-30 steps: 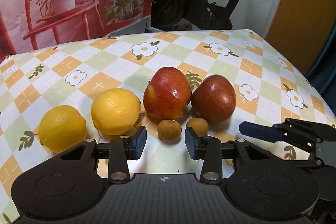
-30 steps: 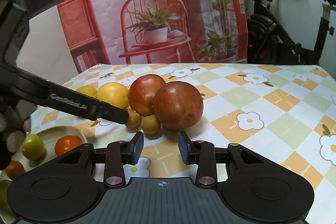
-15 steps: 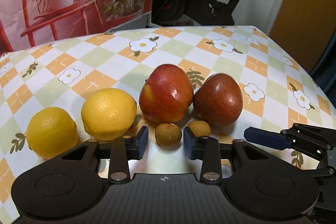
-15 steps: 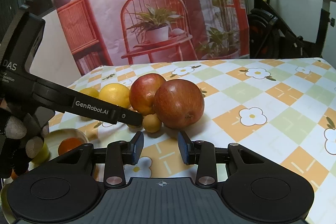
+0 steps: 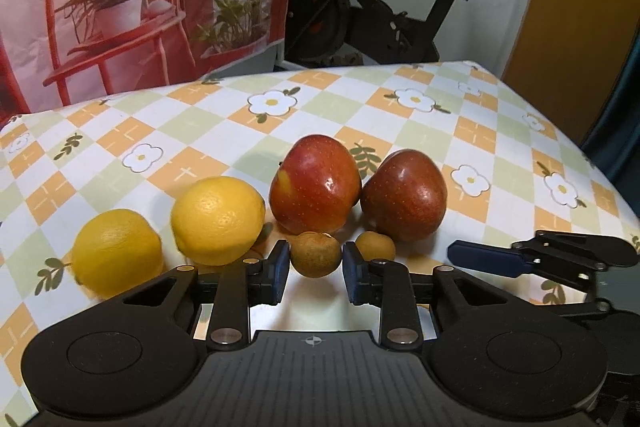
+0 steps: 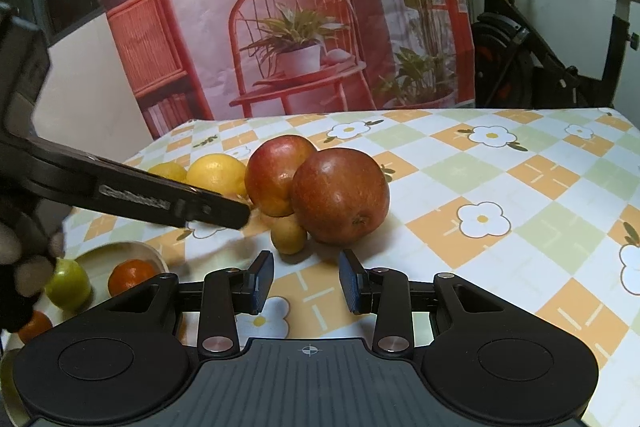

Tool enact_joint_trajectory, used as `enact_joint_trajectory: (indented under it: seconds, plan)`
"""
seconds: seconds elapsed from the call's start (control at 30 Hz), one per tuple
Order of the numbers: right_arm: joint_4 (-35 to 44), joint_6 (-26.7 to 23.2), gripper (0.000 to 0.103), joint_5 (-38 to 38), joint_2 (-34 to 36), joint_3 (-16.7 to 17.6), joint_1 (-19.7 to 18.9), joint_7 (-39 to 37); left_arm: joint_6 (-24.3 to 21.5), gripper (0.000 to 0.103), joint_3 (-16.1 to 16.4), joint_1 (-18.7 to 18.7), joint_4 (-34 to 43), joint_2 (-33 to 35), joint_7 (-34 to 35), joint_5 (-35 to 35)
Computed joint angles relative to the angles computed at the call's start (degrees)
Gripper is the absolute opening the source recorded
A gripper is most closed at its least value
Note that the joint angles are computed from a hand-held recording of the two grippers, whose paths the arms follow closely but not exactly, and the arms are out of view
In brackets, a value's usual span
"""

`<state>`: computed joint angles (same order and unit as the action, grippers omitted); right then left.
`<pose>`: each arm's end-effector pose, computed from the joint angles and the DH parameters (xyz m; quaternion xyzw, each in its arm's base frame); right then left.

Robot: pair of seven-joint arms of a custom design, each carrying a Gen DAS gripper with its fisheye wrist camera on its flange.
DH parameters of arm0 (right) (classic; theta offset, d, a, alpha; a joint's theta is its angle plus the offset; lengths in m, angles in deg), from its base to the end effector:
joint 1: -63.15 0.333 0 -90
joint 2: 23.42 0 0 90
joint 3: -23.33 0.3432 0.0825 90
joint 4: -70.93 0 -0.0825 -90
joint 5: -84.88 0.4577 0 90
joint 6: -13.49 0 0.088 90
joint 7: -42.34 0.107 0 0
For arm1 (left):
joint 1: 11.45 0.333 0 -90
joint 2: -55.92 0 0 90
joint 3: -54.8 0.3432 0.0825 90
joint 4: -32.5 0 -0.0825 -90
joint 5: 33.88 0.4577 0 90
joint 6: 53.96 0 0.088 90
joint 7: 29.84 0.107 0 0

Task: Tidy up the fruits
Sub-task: 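Grasp a small brown round fruit below the apples with the left gripper, then grasp the other small brown fruit with the right gripper while the left holds its fruit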

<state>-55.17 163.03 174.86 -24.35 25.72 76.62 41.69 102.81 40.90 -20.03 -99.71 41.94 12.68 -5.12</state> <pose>0.5931 0.1461 0.4025 -0.7590 0.4153 -0.0848 0.4943 0.5210 -0.2422 0.5038 -0.6664 0.6494 -0.2718 0.2458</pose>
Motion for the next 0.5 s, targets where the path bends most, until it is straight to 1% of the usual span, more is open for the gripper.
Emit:
enact_joint_trajectory:
  seconds: [0.1, 0.17, 0.33, 0.43, 0.5]
  plan:
    - [0.3, -1.4, 0.033, -0.6, 0.3, 0.0, 0.0, 2.3, 0.5, 0.03, -0.1, 0.1, -1.5, -2.1, -1.2, -0.2]
    - [0.6, -1.3, 0.033, -1.3, 0.5, 0.4, 0.3, 3.2, 0.7, 0.03, -0.3, 0.3, -2.6, -3.7, -1.9, 0.0]
    - [2.1, 1.0, 0.03, -3.7, 1.9, 1.2, 1.1, 6.7, 1.5, 0.03, -1.0, 1.1, -5.3, -7.6, -4.8, 0.1]
    - [2.9, 3.1, 0.03, -5.5, 2.7, 1.7, 1.5, 10.2, 0.8, 0.03, -1.9, 1.8, -5.6, -8.7, -5.7, 1.3]
    - [3.1, 4.4, 0.029, -6.2, 3.0, 2.0, 1.8, 11.3, 1.2, 0.03, -2.5, 2.4, -5.9, -9.3, -6.5, 2.7]
